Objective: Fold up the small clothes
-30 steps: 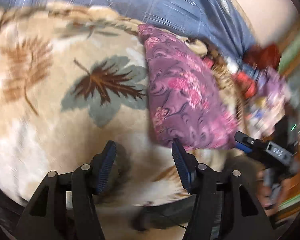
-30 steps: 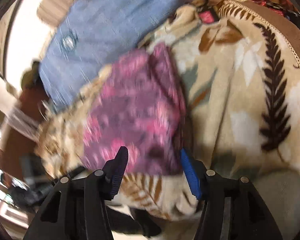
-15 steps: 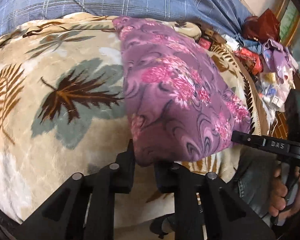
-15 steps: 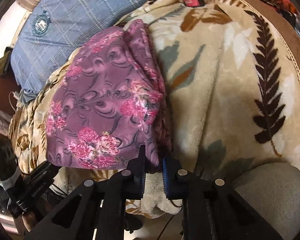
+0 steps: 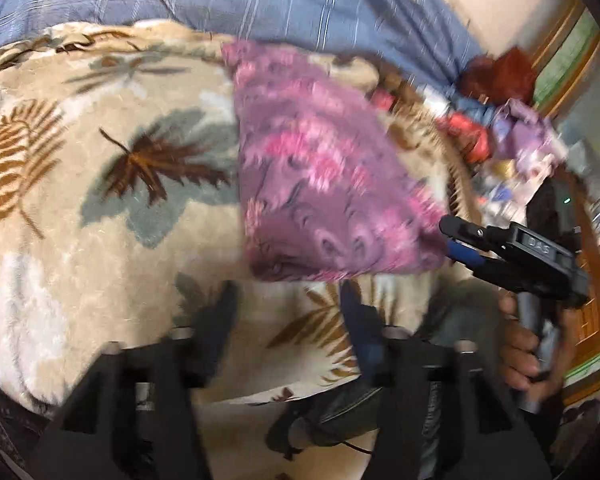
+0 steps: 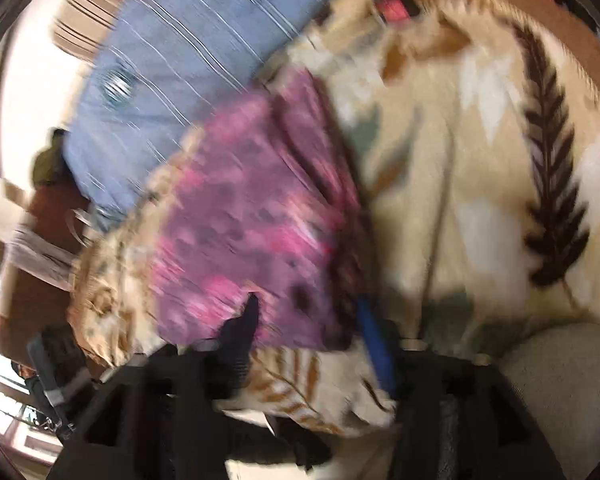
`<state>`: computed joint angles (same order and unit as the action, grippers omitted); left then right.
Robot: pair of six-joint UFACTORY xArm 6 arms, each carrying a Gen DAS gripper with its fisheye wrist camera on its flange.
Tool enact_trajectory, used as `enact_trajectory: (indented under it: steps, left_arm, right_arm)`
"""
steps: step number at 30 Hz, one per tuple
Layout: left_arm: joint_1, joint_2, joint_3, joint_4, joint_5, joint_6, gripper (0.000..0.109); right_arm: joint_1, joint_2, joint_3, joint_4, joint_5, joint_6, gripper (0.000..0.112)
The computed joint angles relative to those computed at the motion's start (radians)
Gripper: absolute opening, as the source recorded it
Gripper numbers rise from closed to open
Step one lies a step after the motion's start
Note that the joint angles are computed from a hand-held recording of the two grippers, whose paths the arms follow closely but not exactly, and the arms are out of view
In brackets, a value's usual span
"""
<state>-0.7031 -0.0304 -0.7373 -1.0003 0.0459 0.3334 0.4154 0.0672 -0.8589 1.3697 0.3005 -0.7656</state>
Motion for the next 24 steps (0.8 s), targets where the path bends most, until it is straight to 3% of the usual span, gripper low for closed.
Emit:
enact_trajectory:
  steps: [2,5,8,10,12,15,19,21,22,23,24]
  left_arm:
    - [0.017,-0.015,-0.031,-0.167,0.027,0.162,0.061]
    - [0.095,0.063,-0.141,-0.141,0.107,0.154,0.066]
    - [0.205,0.201,-0.314,-0.18,0.305,0.152,0.067]
    - [0.269,0.275,-0.404,-0.296,0.446,0.187,0.067]
    - [0.305,0.352,-0.481,-0.287,0.508,0.118,0.067]
    - [0.322,0.425,-0.559,-0.295,0.551,0.09,0.069]
    - [0.342,0.536,-0.683,-0.301,0.625,0.037,0.074]
    - [0.35,0.566,-0.71,-0.369,0.638,0.054,0.073]
    - [0.347,0.567,-0.714,-0.376,0.632,0.067,0.069]
    - [0.334,0.563,-0.714,-0.348,0.605,0.064,0.049]
    - [0.326,0.56,-0.71,-0.351,0.598,0.073,0.036]
  right_arm:
    - [-0.002,0.002,-0.025,-0.006,-0.029,-0.014,0.066]
    - [-0.063,0.072,-0.145,-0.177,0.07,0.116,0.067]
    - [-0.124,0.248,-0.363,-0.326,0.216,0.243,0.067]
    - [-0.136,0.336,-0.46,-0.426,0.253,0.372,0.068]
    - [-0.144,0.376,-0.495,-0.39,0.284,0.345,0.068]
    - [-0.17,0.407,-0.502,-0.204,0.37,0.19,0.068]
    - [-0.189,0.445,-0.546,-0.203,0.439,0.161,0.068]
    - [-0.187,0.477,-0.583,-0.213,0.443,0.177,0.065]
    - [-0.184,0.483,-0.592,-0.212,0.446,0.176,0.058]
    - [-0.184,0.485,-0.595,-0.219,0.451,0.177,0.041]
    - [-0.19,0.495,-0.605,-0.224,0.481,0.182,0.034]
